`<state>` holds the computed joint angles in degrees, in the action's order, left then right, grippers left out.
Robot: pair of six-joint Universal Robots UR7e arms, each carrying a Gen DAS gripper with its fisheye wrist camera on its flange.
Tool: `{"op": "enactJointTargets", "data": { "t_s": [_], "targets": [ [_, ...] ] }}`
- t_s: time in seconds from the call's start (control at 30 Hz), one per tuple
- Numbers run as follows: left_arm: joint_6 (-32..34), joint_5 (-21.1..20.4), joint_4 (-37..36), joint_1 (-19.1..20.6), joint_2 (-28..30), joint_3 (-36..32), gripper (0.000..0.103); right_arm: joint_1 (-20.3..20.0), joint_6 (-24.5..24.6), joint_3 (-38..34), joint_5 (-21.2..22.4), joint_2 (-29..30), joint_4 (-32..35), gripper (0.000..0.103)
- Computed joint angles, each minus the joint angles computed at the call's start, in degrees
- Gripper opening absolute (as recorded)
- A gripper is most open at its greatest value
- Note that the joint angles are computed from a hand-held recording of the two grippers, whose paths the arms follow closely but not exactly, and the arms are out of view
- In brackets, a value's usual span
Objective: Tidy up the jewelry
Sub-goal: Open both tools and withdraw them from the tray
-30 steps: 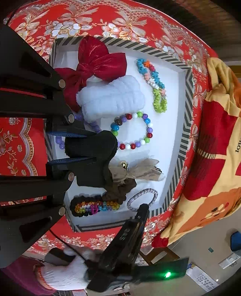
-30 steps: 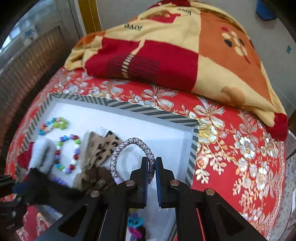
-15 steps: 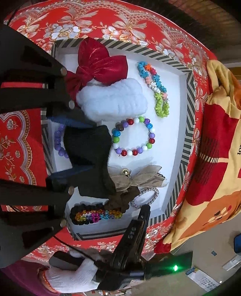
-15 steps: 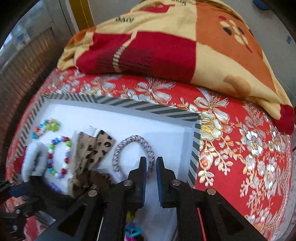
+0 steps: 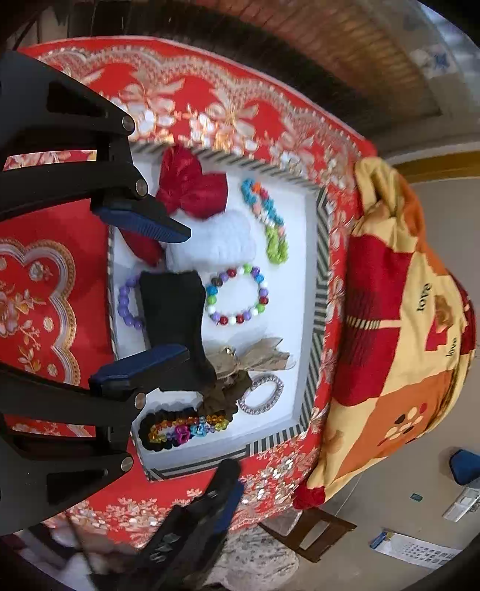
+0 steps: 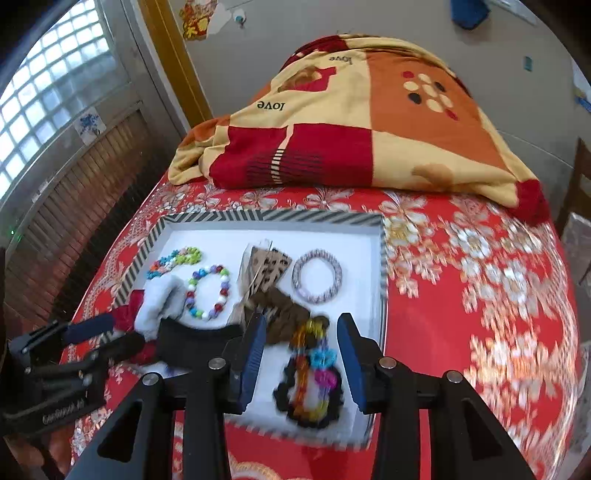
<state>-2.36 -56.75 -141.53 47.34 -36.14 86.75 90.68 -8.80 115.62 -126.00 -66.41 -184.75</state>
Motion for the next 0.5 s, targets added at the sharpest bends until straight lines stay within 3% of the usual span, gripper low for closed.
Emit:
{"op": "enactJointTargets", "data": {
  "t_s": [0.13, 0.5],
  "targets": [
    [0.0, 1.6, -2.2, -0.6, -1.9, 2.9, 0.057, 1.4, 2.6, 3.3, -0.3, -0.7, -1.8, 0.038],
    [-1.4, 4.7, -6.8, -2.9, -6.4, 9.5, 0.057, 5.7, 3.3, 7.2, -4.7, 0.5, -7.4, 0.038]
  ]
}}
